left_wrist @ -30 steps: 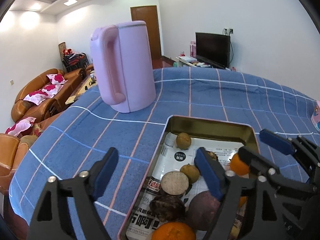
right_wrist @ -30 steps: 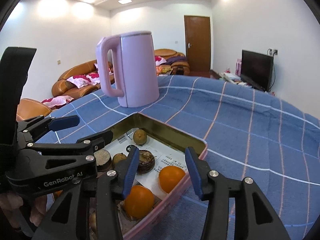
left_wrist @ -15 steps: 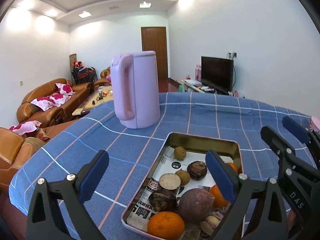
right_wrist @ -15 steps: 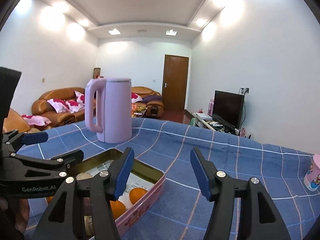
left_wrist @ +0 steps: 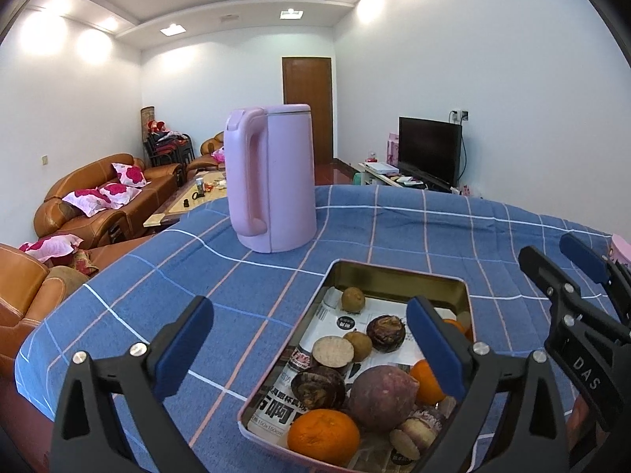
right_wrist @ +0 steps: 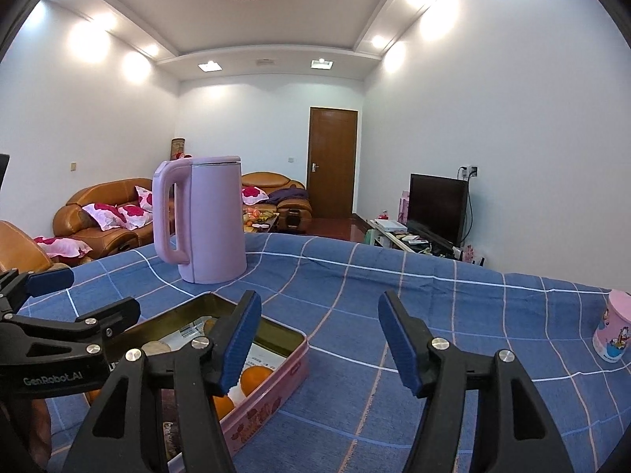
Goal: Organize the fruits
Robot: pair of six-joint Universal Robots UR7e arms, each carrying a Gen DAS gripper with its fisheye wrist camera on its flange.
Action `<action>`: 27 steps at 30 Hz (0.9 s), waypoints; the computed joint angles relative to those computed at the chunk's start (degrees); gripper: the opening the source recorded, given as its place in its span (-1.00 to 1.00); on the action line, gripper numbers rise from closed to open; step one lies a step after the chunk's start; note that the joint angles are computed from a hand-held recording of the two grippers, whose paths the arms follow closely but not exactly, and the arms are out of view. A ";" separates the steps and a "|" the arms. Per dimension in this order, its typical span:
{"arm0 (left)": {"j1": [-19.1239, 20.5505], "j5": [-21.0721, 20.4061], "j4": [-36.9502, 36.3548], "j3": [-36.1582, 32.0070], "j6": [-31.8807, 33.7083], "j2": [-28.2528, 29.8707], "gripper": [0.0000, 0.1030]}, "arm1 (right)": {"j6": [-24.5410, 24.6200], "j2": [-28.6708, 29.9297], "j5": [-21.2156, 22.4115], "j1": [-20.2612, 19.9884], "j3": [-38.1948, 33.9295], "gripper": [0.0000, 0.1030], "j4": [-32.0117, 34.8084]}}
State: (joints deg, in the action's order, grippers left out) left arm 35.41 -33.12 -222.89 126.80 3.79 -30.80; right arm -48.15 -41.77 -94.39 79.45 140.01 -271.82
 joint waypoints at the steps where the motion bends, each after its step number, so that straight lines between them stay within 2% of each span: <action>1: 0.00 -0.05 -0.18 0.02 0.13 0.02 0.95 | 0.06 0.00 0.01 -0.05 0.04 0.23 -0.08; 27: -1.35 0.46 -1.17 0.05 0.88 0.94 0.95 | 2.27 -0.85 1.21 -1.42 1.17 0.24 -1.16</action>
